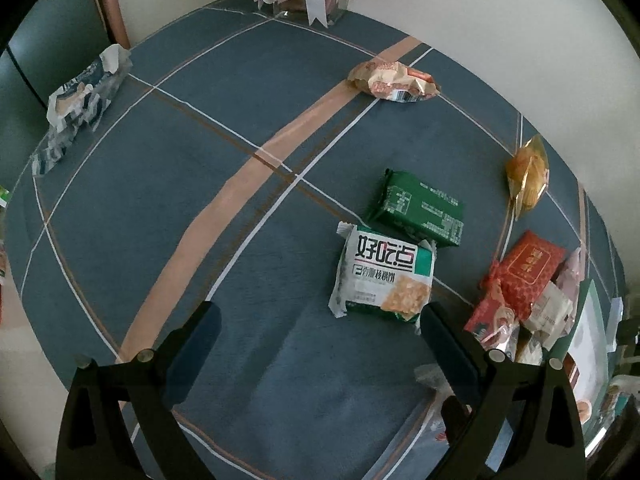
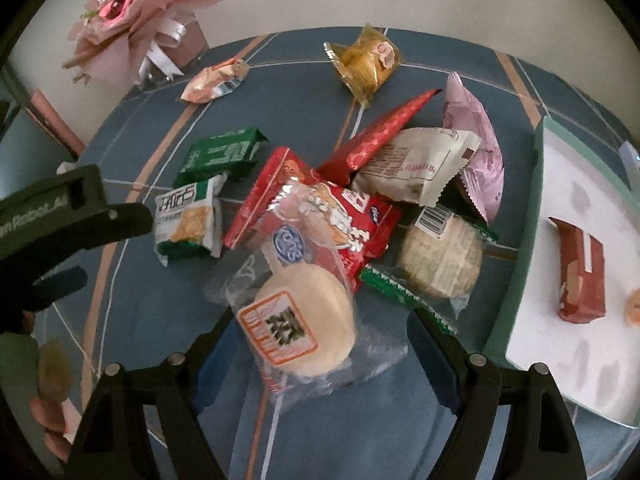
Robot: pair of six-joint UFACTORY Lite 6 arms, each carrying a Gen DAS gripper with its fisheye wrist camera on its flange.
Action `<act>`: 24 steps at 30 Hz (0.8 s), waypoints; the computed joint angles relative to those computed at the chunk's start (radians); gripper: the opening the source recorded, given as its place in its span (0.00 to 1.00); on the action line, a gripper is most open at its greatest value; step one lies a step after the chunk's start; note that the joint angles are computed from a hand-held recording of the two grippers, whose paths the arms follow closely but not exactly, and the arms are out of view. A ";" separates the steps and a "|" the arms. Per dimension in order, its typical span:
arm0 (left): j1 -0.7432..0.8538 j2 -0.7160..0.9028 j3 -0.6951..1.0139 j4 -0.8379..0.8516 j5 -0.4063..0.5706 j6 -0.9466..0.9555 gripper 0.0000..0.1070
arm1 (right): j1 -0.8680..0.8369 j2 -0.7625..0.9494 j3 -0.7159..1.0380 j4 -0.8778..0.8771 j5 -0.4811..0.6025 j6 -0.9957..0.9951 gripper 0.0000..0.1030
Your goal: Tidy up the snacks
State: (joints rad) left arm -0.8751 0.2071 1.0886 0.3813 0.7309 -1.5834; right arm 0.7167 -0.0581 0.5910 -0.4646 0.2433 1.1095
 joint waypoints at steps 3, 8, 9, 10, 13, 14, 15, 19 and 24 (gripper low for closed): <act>0.013 0.011 0.009 -0.003 -0.013 0.021 0.93 | -0.044 -0.025 -0.030 0.078 -0.030 -0.072 0.83; 0.045 0.085 0.060 -0.037 -0.044 0.105 0.93 | -0.066 -0.059 -0.053 0.026 -0.017 0.001 0.82; 0.050 0.108 0.078 -0.041 -0.051 0.124 0.93 | -0.072 -0.064 -0.055 0.045 -0.017 -0.017 0.82; 0.053 0.120 0.088 -0.038 -0.055 0.130 0.93 | -0.079 -0.065 -0.055 0.078 -0.019 -0.048 0.82; 0.058 0.168 0.125 -0.024 -0.068 0.149 0.93 | -0.094 -0.092 -0.073 0.185 -0.015 -0.150 0.78; 0.060 0.177 0.130 -0.021 -0.075 0.155 0.93 | -0.097 -0.095 -0.076 0.224 -0.016 -0.189 0.75; 0.062 0.188 0.137 -0.016 -0.081 0.158 0.93 | -0.100 -0.109 -0.084 0.266 -0.013 -0.233 0.73; 0.077 0.236 0.158 0.016 -0.095 0.160 0.93 | -0.101 -0.098 -0.079 0.391 -0.018 -0.365 0.60; 0.103 0.249 0.146 0.002 -0.145 0.187 0.93 | -0.093 -0.090 -0.068 0.438 -0.015 -0.416 0.53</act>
State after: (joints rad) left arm -0.7717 0.4560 1.2341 0.3832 0.5857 -1.3967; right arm 0.6235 -0.1477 0.5233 -0.0265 0.2280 0.6936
